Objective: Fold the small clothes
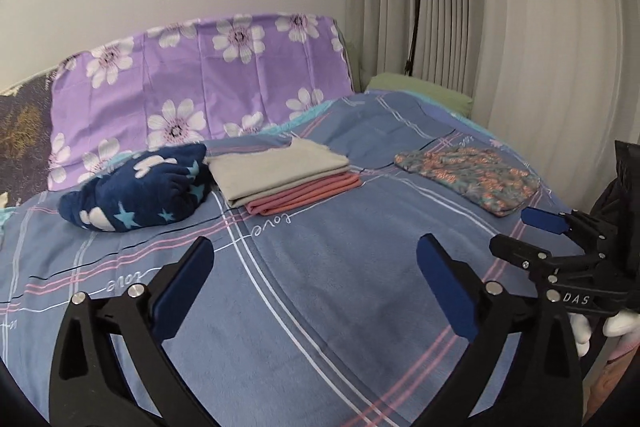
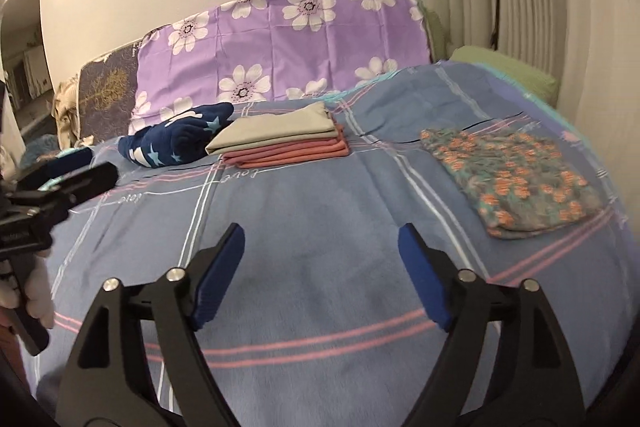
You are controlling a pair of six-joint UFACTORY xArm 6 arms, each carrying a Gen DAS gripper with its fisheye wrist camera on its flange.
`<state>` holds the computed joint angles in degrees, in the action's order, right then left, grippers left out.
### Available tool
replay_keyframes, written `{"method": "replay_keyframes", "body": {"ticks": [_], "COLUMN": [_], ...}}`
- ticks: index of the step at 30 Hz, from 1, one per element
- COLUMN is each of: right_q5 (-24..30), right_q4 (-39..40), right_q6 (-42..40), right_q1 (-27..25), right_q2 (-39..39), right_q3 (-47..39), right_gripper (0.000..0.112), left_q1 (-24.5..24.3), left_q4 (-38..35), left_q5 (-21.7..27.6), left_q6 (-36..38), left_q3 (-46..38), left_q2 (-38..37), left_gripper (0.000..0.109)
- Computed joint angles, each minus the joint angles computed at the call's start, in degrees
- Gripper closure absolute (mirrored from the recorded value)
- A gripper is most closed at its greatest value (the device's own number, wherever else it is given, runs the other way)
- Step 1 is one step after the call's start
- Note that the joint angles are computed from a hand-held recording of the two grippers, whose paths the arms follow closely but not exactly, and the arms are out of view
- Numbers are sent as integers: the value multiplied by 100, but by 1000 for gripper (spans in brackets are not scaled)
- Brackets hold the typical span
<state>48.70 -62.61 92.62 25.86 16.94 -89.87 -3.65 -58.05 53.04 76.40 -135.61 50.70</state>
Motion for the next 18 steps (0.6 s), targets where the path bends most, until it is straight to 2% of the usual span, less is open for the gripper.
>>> {"method": "replay_keyframes", "body": {"ticks": [3,7,12,18], "right_q5": [148,348,511,682], "right_q4": [-117,-167,-131,-109], "right_q6": [149,214,149,140], "right_q1": [184,384,540,652], "right_q2": [-151,-215,-152,-90], "right_q3": [107,113,-30,-176], "right_gripper": [26,25,24,23], "left_q1": [70,73,242,326], "left_q4": [-462,-254,-159,-267], "left_q5": [-268,-681,-198,-19], "left_q6": [524,261,-58,85], "left_q3": [1089,1718,1759,2118], "left_q2": [-730,-1178,-1239,-1460], "left_gripper": [7,7,7,7]}}
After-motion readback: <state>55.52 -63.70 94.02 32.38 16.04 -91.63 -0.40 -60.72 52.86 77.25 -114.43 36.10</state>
